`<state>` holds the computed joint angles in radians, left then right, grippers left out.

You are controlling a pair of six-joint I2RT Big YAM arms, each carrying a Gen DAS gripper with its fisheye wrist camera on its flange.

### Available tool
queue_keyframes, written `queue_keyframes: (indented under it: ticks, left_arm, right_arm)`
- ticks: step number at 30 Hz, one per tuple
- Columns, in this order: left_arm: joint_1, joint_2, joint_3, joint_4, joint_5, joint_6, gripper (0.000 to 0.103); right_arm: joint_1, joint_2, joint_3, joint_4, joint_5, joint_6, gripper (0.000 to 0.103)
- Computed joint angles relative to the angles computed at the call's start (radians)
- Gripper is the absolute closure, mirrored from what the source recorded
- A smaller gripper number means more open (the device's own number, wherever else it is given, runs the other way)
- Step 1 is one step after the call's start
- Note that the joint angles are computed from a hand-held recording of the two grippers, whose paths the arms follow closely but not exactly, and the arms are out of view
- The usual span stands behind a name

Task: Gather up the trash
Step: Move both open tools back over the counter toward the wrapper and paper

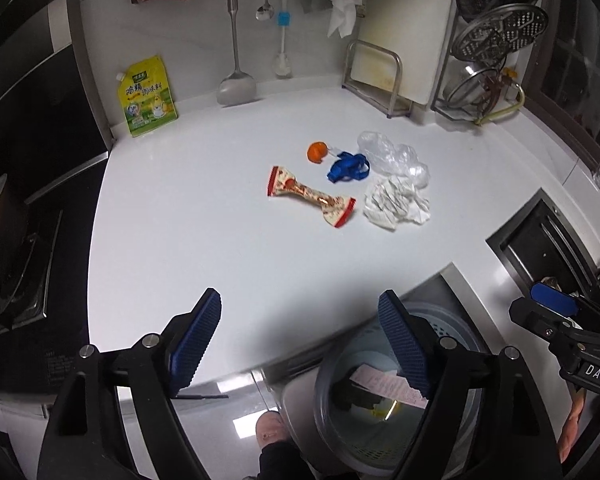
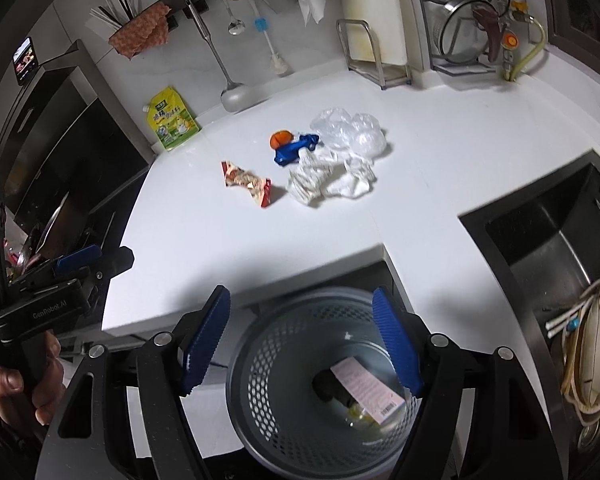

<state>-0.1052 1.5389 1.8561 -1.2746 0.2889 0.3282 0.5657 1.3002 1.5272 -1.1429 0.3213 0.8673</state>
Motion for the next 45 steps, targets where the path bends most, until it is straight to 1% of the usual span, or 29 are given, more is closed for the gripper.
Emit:
queue_keyframes:
  ticks: [4,8,14,20,23,27,30,38,42,45]
  left_arm:
    - [0.006,0.047,0.056,0.016,0.001,0.021,0.021]
    - [0.012,0.110,0.131,0.006,0.015,0.031,0.021]
    - [0.009,0.208,0.243,-0.026,0.022,0.035,0.021]
    - [0.004,0.301,0.356,-0.069,0.027,0.052,0.021]
    - [0.006,0.340,0.405,-0.091,0.033,0.060,0.018]
    - [0.006,0.383,0.454,-0.118,0.031,0.076,0.018]
    - [0.009,0.420,0.501,-0.139,0.030,0.084,0.018]
    - [0.013,0.511,0.614,-0.183,0.026,0.078,0.018]
    - [0.010,0.533,0.631,-0.180,0.028,0.071,0.018]
    - [0.007,0.548,0.645,-0.185,0.039,0.064,0.018]
  right_arm:
    - [-0.022,0.046,0.051,-0.011,0.006,-0.003,0.032]
    - [-0.042,0.091,0.101,-0.029,0.005,-0.003,0.032]
    - [-0.066,0.155,0.172,-0.041,0.004,-0.016,0.032]
    - [-0.093,0.213,0.219,-0.039,-0.010,-0.007,0.032]
    - [-0.101,0.243,0.242,-0.042,-0.010,0.001,0.032]
    - [-0.108,0.276,0.269,-0.044,-0.006,0.009,0.032]
    - [-0.117,0.307,0.300,-0.066,-0.005,0.018,0.032]
    - [-0.131,0.363,0.344,-0.063,0.020,0.019,0.032]
    - [-0.146,0.391,0.360,-0.045,0.021,0.013,0.032]
    - [-0.152,0.424,0.391,-0.063,0.045,0.004,0.032]
